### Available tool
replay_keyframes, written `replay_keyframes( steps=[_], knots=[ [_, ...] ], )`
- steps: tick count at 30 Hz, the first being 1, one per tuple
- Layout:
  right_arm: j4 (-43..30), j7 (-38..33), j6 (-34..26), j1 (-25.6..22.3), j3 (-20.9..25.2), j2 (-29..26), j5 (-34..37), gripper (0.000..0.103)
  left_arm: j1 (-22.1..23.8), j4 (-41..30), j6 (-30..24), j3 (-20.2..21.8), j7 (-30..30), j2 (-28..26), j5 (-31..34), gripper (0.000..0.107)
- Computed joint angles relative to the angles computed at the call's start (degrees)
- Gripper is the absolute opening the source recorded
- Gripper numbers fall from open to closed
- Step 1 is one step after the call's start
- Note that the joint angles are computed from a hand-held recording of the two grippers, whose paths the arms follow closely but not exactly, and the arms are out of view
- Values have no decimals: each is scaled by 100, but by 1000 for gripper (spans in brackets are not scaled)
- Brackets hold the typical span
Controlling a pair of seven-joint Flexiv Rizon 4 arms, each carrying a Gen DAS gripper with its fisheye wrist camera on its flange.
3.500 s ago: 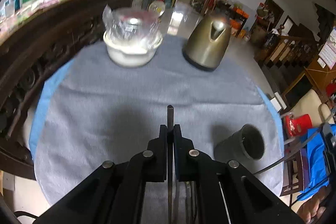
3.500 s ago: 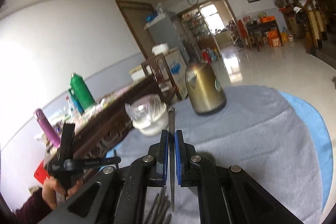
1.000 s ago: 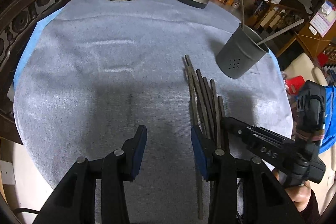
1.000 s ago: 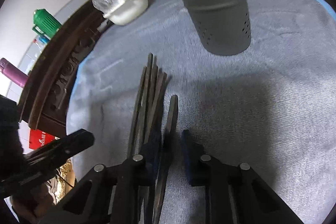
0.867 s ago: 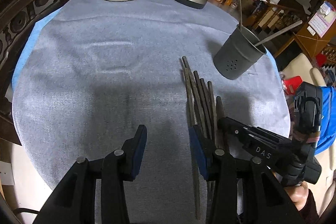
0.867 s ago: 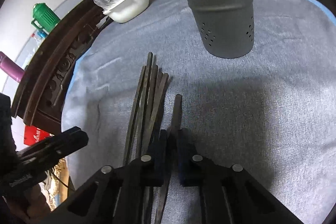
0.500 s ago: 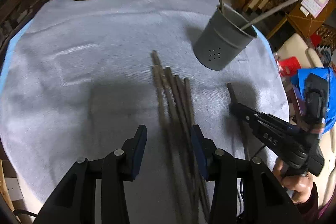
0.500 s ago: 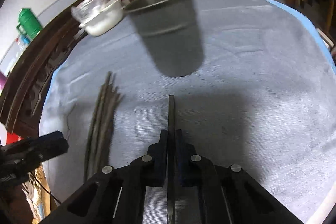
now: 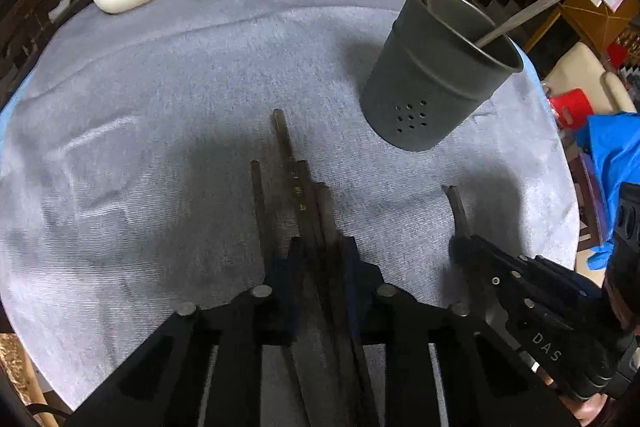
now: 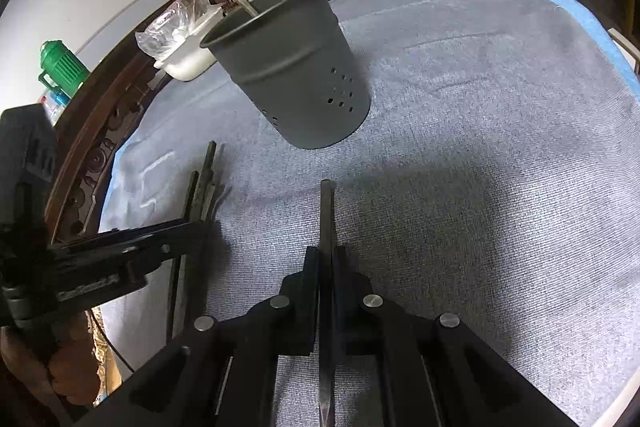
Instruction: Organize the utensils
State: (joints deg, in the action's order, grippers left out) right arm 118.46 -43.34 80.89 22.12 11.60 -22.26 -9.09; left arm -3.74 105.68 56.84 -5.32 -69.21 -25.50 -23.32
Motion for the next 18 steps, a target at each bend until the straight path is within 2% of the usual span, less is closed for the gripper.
replay_keyframes(
  steps=[1, 2, 5, 9, 15, 18],
  knots=[
    [-11, -7, -26, -1, 3, 1, -2, 8, 57, 14, -10, -45, 45, -1, -107, 16],
    [-23, -10, -45, 3, 0, -5, -6, 8, 82, 17, -7, -53, 72, 3, -147, 9],
    [-200, -146, -310, -78, 104, -49, 48, 8, 301, 163, 33, -236, 411, 72, -624, 8],
    [-423, -276, -434, -151, 190, -174, 231, 8, 377, 321, 177, -195, 617, 173, -911, 8],
    [-496, -248, -529, -50, 89, -193, 226, 8, 519, 479, 303, -121, 740, 242, -1283, 8],
    [-710, -346, -821, -120, 174, -255, 308, 8, 548, 433, 291, -72, 697, 192, -1287, 8]
  ],
)
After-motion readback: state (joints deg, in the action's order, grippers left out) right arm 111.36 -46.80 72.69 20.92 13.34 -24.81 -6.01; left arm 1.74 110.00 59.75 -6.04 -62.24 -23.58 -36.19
